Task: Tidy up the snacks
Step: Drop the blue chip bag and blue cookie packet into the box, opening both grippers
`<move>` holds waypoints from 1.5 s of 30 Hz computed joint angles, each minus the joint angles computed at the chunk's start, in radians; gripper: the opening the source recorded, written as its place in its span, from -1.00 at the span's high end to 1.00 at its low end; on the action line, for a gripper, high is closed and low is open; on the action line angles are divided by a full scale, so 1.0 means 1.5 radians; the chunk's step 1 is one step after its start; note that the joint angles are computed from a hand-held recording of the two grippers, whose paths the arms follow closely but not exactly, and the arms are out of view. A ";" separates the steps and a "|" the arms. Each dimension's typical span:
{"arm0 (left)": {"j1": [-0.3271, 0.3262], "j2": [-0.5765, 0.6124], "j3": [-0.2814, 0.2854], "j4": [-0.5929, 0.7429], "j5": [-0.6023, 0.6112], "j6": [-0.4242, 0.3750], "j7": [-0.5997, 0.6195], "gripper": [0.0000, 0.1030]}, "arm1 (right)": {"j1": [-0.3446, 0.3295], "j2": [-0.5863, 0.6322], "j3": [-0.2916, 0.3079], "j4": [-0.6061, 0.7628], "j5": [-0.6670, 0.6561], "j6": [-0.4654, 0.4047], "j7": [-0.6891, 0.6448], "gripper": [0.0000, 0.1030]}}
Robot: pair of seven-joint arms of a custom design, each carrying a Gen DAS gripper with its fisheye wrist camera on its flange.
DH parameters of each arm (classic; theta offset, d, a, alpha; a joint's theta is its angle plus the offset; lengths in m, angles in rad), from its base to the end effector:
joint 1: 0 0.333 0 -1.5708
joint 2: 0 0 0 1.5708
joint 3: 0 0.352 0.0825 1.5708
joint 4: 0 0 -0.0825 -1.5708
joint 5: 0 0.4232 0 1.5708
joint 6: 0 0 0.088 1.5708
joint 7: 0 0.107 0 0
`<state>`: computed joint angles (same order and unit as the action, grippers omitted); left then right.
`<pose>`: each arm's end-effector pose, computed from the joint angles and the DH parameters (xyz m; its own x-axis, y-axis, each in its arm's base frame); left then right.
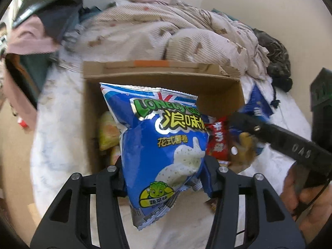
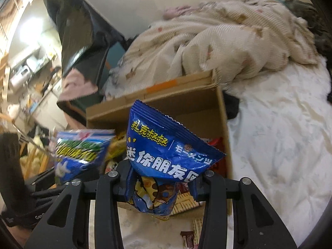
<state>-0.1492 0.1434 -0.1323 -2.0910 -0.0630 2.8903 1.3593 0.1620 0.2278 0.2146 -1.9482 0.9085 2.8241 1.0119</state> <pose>0.6272 -0.1744 0.4434 -0.0694 -0.9784 0.1946 -0.8125 -0.0577 -0.5802 0.6481 0.2043 0.4377 0.2645 -0.8615 -0.4333 -0.8068 0.0484 -0.5888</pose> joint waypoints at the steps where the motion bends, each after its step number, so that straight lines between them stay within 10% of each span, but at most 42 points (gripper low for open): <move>1: -0.002 0.009 0.001 0.006 0.003 -0.001 -0.005 0.07 | 0.002 0.010 -0.004 0.009 -0.012 -0.009 0.010 0.15; 11: -0.002 0.042 -0.011 0.033 -0.072 -0.022 0.048 -0.15 | -0.022 0.049 0.018 0.045 -0.015 -0.032 0.021 0.07; 15: -0.012 0.044 0.006 0.042 -0.039 -0.053 0.000 -0.61 | -0.025 0.047 0.021 0.040 -0.010 -0.020 0.020 -0.61; 28: -0.002 0.014 0.011 0.002 -0.008 -0.035 -0.057 -0.73 | -0.027 0.030 0.003 0.026 0.006 -0.030 0.052 -0.63; 38: -0.023 0.042 0.053 0.033 0.181 -0.080 -0.218 -0.73 | -0.073 0.041 -0.013 0.073 0.171 -0.412 -0.082 -0.63; 45: -0.011 0.053 0.050 0.048 0.209 -0.094 -0.251 -0.71 | -0.024 0.081 -0.044 0.081 0.112 -0.275 0.020 -0.63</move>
